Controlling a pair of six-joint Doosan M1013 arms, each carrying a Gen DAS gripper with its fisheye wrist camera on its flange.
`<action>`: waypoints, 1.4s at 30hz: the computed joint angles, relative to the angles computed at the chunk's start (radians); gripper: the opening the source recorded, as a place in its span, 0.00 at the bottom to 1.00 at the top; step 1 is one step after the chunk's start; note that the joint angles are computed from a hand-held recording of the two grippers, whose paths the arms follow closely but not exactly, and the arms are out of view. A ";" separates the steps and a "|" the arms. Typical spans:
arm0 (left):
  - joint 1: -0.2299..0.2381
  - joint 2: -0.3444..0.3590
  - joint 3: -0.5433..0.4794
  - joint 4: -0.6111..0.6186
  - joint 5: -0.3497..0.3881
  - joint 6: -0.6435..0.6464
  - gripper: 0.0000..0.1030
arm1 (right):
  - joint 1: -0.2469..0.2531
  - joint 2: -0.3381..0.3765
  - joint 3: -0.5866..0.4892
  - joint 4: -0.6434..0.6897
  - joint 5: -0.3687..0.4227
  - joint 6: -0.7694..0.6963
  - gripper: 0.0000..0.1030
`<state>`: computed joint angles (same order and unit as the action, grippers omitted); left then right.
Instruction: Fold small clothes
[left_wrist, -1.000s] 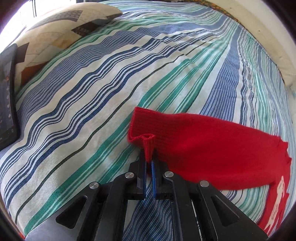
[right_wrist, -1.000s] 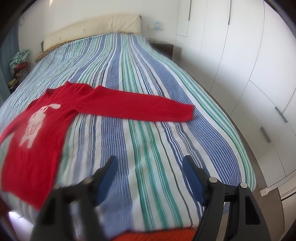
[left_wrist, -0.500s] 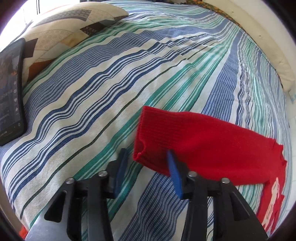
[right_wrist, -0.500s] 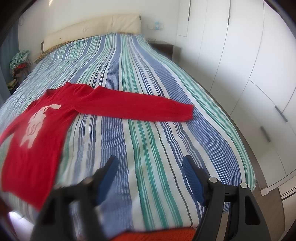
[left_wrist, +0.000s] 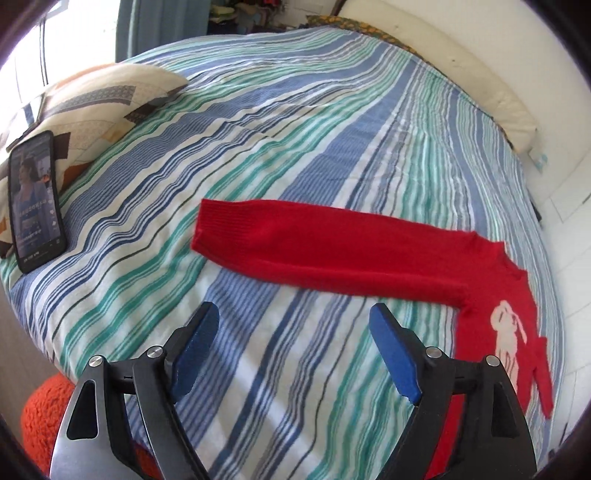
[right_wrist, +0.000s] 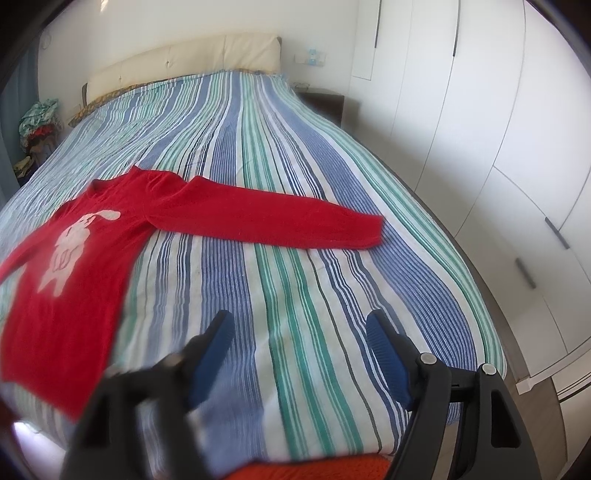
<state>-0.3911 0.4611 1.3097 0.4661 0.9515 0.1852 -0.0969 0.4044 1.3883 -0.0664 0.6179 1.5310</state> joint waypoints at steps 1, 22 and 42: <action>-0.009 0.009 -0.015 -0.004 -0.001 0.031 0.83 | 0.000 0.000 0.000 -0.001 -0.001 -0.001 0.72; -0.062 0.125 -0.117 -0.132 0.099 0.357 0.83 | -0.004 -0.002 0.003 0.004 -0.004 -0.001 0.72; -0.062 0.159 -0.146 -0.138 0.187 0.375 0.99 | -0.006 -0.003 0.005 0.008 -0.010 -0.003 0.72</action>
<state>-0.4535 0.6203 1.1639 0.3277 1.1387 0.5599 -0.1025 0.4014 1.3935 -0.0586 0.6077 1.5281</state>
